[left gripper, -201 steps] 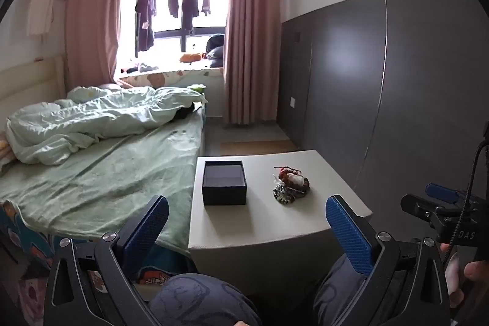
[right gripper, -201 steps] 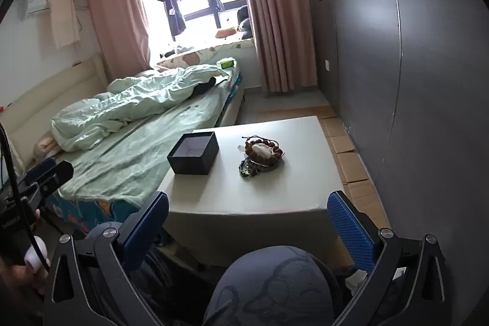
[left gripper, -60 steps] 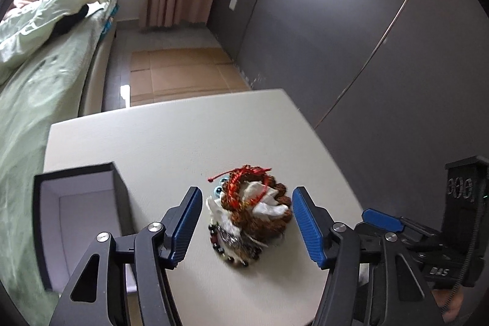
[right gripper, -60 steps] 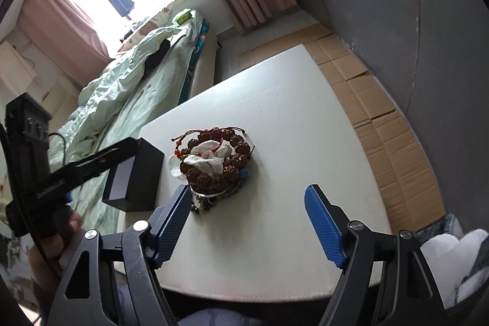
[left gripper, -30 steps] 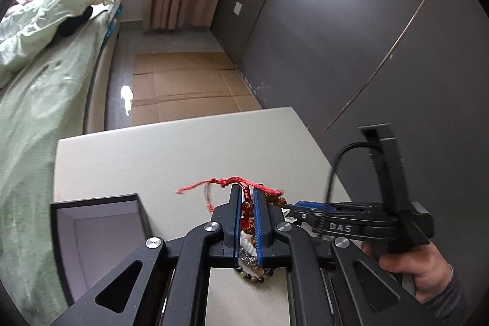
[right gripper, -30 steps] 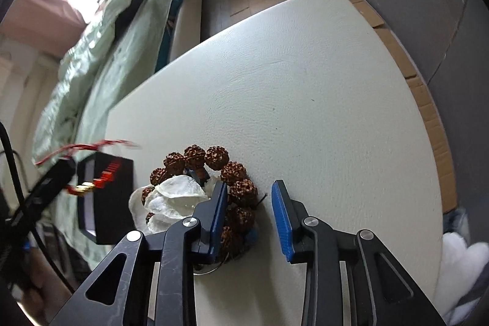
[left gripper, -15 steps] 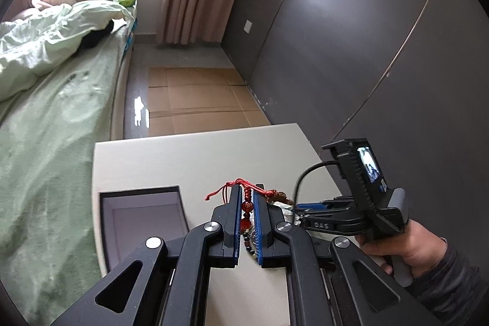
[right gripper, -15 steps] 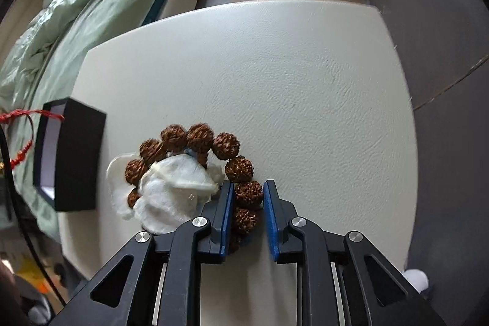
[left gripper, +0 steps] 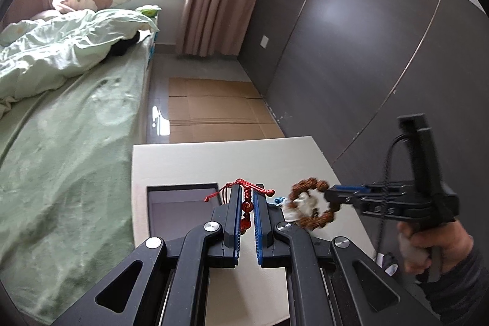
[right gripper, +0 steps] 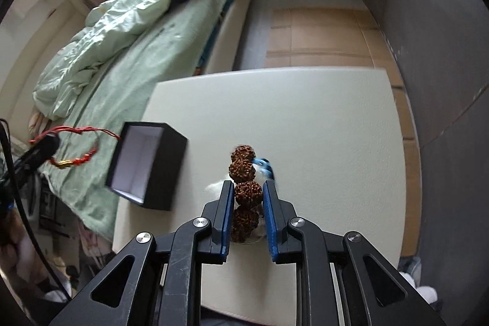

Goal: Organize jewelry
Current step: 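Carry the red string into the box with the left tool while the right tool grasps the bracelet, then lower the brown bead bracelet into the black box and open the right tool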

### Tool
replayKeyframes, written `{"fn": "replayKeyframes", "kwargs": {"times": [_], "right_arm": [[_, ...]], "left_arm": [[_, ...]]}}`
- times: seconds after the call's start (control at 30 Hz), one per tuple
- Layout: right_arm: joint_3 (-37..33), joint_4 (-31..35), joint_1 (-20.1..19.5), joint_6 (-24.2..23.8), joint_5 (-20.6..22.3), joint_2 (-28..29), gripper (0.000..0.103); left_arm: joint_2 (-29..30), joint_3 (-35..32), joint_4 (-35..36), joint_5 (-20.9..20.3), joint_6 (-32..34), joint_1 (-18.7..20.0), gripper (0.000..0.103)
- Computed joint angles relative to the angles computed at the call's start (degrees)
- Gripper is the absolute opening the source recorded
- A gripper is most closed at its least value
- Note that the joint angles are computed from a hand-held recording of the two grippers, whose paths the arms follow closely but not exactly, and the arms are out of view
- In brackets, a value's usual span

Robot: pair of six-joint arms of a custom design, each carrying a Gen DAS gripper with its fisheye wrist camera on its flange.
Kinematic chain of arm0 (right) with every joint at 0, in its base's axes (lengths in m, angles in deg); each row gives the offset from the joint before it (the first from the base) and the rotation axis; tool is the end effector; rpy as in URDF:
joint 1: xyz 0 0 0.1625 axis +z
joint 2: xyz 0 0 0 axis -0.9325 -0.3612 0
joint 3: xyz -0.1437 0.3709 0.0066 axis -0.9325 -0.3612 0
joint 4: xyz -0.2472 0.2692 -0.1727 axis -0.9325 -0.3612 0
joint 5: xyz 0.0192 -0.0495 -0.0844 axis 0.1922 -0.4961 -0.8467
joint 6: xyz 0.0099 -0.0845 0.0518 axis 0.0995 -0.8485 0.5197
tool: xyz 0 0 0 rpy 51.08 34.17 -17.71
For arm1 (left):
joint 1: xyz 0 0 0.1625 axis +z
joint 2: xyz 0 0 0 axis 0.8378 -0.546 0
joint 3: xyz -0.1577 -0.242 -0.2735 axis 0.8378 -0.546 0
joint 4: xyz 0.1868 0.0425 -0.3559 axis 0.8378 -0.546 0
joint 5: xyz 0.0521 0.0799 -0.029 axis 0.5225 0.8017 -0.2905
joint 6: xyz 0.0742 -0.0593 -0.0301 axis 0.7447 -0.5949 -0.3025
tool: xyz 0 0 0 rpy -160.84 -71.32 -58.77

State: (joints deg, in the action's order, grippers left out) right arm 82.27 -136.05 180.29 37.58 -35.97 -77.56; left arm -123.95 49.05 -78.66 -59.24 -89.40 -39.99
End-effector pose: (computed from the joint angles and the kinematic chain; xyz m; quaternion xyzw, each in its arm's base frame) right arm 0.2761 -0.4472 0.2781 0.2584 -0.9410 0.0964 0.1962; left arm -0.3801 -0.3338 0.2485 0.0959 0.9017 -0.3608 0.2180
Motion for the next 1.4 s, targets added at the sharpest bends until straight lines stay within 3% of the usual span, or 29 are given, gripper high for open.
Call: {"fn": "replayKeyframes", "kwargs": {"times": [0.2, 0.4, 0.43, 0.5, 0.53, 0.57, 0.63, 0.8, 1.1, 1.23, 1.27, 1.3, 1.37, 1.4], "right_arm": [[-1.55, -1.18, 3.98, 0.54, -0.17, 0.85, 0.020], [-3.01, -1.48, 7.17, 1.26, 0.19, 1.80, 0.020], [-3.30, -1.50, 7.64, 1.35, 0.28, 2.03, 0.020], [-3.67, -1.66, 8.29, 1.56, 0.46, 2.28, 0.020], [-3.75, -1.72, 8.59, 1.75, 0.50, 2.36, 0.020], [-3.91, -1.75, 8.81, 1.91, 0.82, 2.54, 0.020], [-4.27, -1.54, 8.86, 2.53, 2.52, 2.69, 0.020], [-4.55, -0.48, 7.92, 4.60, 9.02, 3.25, 0.020], [-4.68, -2.18, 9.52, 4.97, 12.61, 7.88, 0.020], [-6.01, -1.37, 10.57, 6.07, 12.06, 10.99, 0.022], [-6.65, -0.41, 10.51, 6.71, 12.70, 11.90, 0.028], [-7.33, 0.95, 10.17, 7.01, 14.78, 12.80, 0.046], [-7.25, 0.08, 10.34, 6.45, 16.12, 13.41, 0.063], [-7.00, -0.90, 10.72, 6.11, 15.86, 13.53, 0.064]], "left_arm": [[-1.93, 2.11, 2.01, -0.74, -3.18, 0.60, 0.007], [-2.59, 4.31, -2.71, -4.38, -1.98, 3.23, 0.009], [-2.61, 4.41, -3.66, -6.38, -2.14, 4.34, 0.018], [-2.77, 4.94, -4.83, -7.59, -3.02, 5.19, 0.057], [-3.18, 5.76, -5.98, -7.02, -2.98, 5.01, 0.091], [-3.65, 6.63, -7.05, -6.33, -3.06, 4.58, 0.103], [-4.79, 7.93, -8.40, -5.47, -3.66, 4.00, 0.103], [-7.96, 8.76, -3.86, -4.34, -7.93, 2.94, 0.103], [-15.12, 8.99, 9.38, -1.34, -16.76, -0.87, 0.103], [-17.72, 8.70, 15.09, -0.34, -20.51, -2.58, 0.103], [-17.88, 8.58, 16.14, -0.18, -21.39, -2.92, 0.103], [-18.32, 8.44, 17.41, -0.02, -22.28, -3.26, 0.103], [-19.05, 8.21, 19.19, 0.32, -23.45, -3.70, 0.103], [-19.34, 8.10, 20.20, 0.47, -24.16, -3.98, 0.103]]}}
